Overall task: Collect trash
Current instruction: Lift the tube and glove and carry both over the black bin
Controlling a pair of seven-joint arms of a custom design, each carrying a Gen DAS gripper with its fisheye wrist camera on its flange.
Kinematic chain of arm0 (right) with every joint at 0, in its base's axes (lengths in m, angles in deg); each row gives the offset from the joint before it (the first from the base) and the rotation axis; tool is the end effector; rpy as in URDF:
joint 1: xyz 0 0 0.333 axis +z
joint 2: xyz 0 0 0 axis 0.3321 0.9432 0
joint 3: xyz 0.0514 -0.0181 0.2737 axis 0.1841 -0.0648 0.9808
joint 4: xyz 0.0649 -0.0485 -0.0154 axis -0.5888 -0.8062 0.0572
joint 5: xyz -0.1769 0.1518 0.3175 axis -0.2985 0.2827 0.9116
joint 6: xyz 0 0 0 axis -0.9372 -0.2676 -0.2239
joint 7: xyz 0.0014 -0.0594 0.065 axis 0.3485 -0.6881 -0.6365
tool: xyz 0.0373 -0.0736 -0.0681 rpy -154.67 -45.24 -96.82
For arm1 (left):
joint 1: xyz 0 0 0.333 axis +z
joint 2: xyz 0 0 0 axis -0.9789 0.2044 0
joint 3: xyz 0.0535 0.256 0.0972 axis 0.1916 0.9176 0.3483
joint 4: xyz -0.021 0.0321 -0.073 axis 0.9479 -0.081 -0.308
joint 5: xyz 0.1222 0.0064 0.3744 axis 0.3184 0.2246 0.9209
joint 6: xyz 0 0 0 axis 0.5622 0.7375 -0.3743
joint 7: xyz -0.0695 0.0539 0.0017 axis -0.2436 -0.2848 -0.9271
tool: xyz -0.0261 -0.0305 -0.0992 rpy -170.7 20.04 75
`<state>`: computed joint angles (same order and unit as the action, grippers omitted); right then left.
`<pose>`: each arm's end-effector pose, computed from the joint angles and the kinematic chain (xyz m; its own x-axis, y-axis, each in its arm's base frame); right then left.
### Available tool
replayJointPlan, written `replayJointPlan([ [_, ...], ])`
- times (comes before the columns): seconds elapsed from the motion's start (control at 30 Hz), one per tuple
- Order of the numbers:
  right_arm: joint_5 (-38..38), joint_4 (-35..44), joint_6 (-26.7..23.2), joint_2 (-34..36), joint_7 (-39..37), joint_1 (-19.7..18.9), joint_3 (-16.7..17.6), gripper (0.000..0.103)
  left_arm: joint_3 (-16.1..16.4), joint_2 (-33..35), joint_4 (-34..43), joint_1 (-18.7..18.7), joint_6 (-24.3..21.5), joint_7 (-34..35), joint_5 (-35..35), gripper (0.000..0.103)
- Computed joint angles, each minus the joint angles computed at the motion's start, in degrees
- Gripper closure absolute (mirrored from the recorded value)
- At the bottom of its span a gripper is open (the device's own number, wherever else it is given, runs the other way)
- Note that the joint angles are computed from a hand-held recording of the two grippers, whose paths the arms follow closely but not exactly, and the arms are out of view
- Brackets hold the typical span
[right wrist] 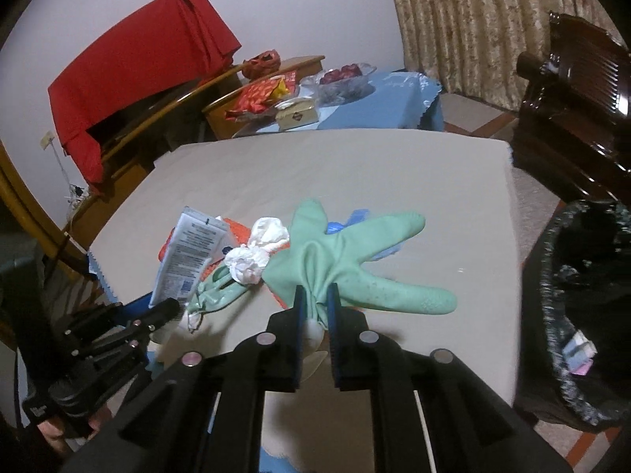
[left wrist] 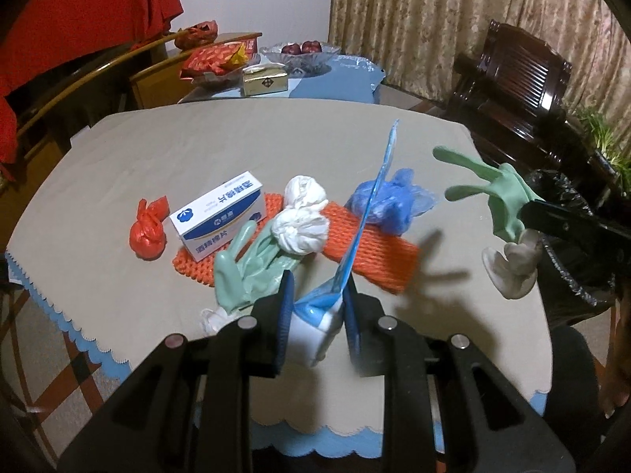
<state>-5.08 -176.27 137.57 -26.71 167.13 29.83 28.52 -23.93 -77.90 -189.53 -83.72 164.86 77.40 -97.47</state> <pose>0.4396 0.2244 0.4197 -0.2103 -0.9343 -0.2879 -0.6683 0.3523 -0.6551 0.5190 -0.0632 0.4000 -0.5073 -0.8616 0.0192 -0.6725 0.3818 -0.6340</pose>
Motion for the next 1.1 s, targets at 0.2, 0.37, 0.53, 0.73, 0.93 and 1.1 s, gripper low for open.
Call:
replayJointPlan([
  [0.2, 1.3, -5.0, -2.0, -7.1, 0.1, -0.5, 0.5, 0.092, -0.6, -4.6, -3.3, -1.3, 0.0, -3.9, 1.6, 0.08],
  [0.37, 3.4, -9.8, -3.9, -14.2, -1.2, -1.3, 1.1, 0.092, -1.3, -8.1, -5.6, -3.0, 0.5, -8.3, 4.2, 0.08],
  [0.53, 6.5, -14.6, -7.5, -22.6, -5.4, -1.0, 0.8, 0.092, -2.1, -12.0, -7.5, -5.3, 0.6, -13.4, 6.9, 0.08],
  [0.73, 10.8, -20.0, -12.6, -32.8, -10.0, -0.7, 0.0, 0.093, -3.8, -14.6, -8.2, -8.3, -0.2, -20.0, 10.3, 0.08],
  [0.93, 13.9, -24.9, -17.4, -42.6, -14.7, -1.1, -1.5, 0.093, -6.4, -15.0, -7.7, -10.4, 0.0, -27.3, 14.4, 0.08],
  [1.1, 15.5, -27.9, -21.4, -49.4, -19.2, -2.4, -2.7, 0.093, -8.2, -13.2, -6.3, -12.0, 0.2, -33.1, 17.9, 0.08],
])
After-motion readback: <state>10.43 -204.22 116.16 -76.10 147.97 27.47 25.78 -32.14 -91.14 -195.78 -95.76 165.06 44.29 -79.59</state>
